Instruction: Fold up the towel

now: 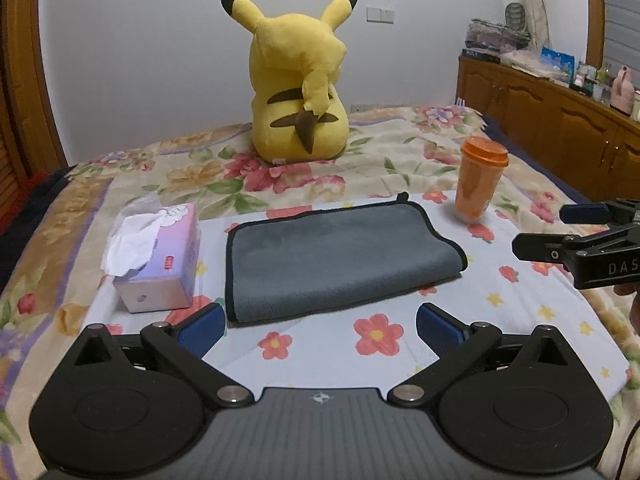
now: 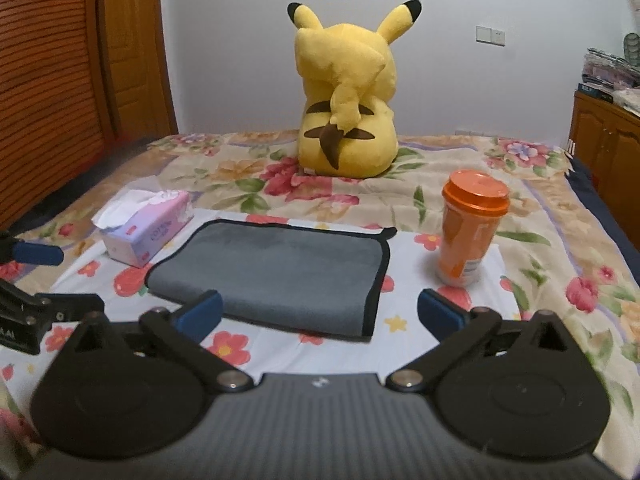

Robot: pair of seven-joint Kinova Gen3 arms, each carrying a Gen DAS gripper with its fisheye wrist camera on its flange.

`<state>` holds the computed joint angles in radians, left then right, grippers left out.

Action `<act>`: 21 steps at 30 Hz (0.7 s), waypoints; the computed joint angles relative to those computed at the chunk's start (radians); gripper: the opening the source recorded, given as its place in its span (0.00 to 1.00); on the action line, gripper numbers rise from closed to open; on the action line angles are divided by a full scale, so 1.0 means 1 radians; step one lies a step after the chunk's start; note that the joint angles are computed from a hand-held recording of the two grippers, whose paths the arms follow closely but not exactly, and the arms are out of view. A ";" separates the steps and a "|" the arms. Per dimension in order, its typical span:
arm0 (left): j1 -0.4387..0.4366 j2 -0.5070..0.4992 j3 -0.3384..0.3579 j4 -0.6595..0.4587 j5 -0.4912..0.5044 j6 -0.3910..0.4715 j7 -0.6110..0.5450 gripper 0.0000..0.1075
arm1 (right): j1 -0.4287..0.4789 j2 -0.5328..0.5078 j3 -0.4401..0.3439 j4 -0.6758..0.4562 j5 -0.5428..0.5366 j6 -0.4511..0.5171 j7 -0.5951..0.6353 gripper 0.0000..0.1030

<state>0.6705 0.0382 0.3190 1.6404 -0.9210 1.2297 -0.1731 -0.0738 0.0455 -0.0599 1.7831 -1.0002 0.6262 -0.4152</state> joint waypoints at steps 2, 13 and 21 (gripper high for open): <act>0.012 -0.003 0.010 -0.004 -0.006 0.021 0.024 0.96 | 0.006 -0.018 0.007 0.015 -0.007 0.008 0.001 1.00; 0.120 0.021 0.062 -0.102 -0.020 0.210 0.038 0.96 | -0.005 -0.115 0.083 0.090 -0.012 0.056 0.024 1.00; 0.237 0.063 0.063 -0.163 -0.055 0.352 0.098 0.96 | -0.023 -0.184 0.144 0.133 -0.027 0.101 0.048 1.00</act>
<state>0.9070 0.1017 0.3824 1.4772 -0.9757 1.5821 -0.0756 -0.0965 -0.1387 0.0846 1.9159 -1.0268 0.7268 -0.3668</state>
